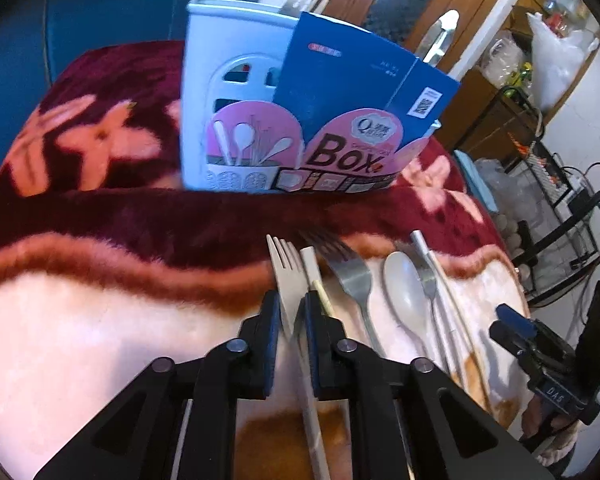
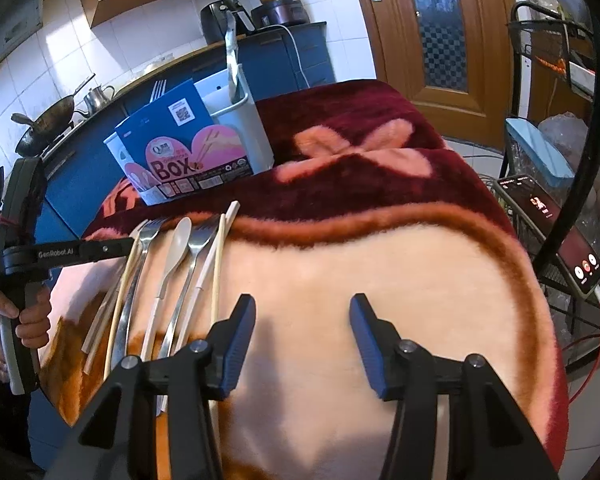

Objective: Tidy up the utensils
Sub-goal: 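Grasp a white chopstick with the left tool while the right tool grasps a wooden chopstick, then lift the white chopstick with the left tool while the right tool carries the wooden chopstick to the holder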

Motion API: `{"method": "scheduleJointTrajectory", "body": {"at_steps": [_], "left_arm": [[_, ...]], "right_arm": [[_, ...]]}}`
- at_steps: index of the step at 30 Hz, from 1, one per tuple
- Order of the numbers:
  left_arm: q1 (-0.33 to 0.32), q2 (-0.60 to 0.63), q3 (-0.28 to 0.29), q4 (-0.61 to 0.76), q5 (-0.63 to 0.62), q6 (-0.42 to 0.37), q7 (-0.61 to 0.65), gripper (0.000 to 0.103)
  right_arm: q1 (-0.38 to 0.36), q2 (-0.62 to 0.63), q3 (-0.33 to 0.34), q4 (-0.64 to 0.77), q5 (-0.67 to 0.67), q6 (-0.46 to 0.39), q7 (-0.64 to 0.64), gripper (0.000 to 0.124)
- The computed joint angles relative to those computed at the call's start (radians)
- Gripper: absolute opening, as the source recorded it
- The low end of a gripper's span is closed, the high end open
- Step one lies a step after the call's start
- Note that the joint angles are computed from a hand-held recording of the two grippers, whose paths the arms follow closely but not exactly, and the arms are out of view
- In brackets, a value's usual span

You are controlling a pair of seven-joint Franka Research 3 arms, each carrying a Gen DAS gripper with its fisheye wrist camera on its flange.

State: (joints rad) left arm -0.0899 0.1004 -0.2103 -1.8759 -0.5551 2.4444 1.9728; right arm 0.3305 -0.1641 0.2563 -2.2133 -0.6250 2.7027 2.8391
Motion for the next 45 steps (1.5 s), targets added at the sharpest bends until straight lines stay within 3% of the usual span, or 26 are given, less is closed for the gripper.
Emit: {"method": "scheduleJointTrajectory", "body": {"at_steps": [4,14,18,24,30,36,39,45], "left_arm": [[0.001,-0.016,-0.003,-0.026,-0.047,0.03,0.036,0.004],[-0.036,-0.17,0.047,-0.191,-0.095,0.254,0.111,0.004],[-0.059,-0.212,0.078,-0.234,-0.073,0.326,0.104,0.004],[-0.086,-0.241,0.107,-0.27,-0.017,0.398,0.096,0.004],[-0.118,-0.251,0.139,-0.275,-0.012,0.405,0.121,0.004],[-0.138,-0.254,0.15,-0.262,-0.03,0.423,0.167,0.004],[-0.143,-0.251,0.152,-0.246,-0.038,0.434,0.185,0.004],[-0.149,-0.237,0.153,-0.207,-0.071,0.464,0.214,0.004]], "right_arm": [[0.009,0.009,0.001,0.023,0.006,-0.024,-0.029,0.053],[0.057,0.07,-0.029,0.108,0.083,-0.061,-0.188,0.052],[0.082,0.102,-0.047,0.149,0.146,-0.072,-0.278,0.036],[0.117,0.153,-0.067,0.232,0.234,-0.137,-0.421,0.027],[0.14,0.219,-0.092,0.331,0.321,-0.214,-0.542,0.022],[0.123,0.27,-0.113,0.38,0.609,-0.219,-0.712,0.017],[0.123,0.263,-0.119,0.369,0.669,-0.196,-0.74,0.007],[0.125,0.21,-0.124,0.301,0.651,-0.094,-0.707,0.006]]}}
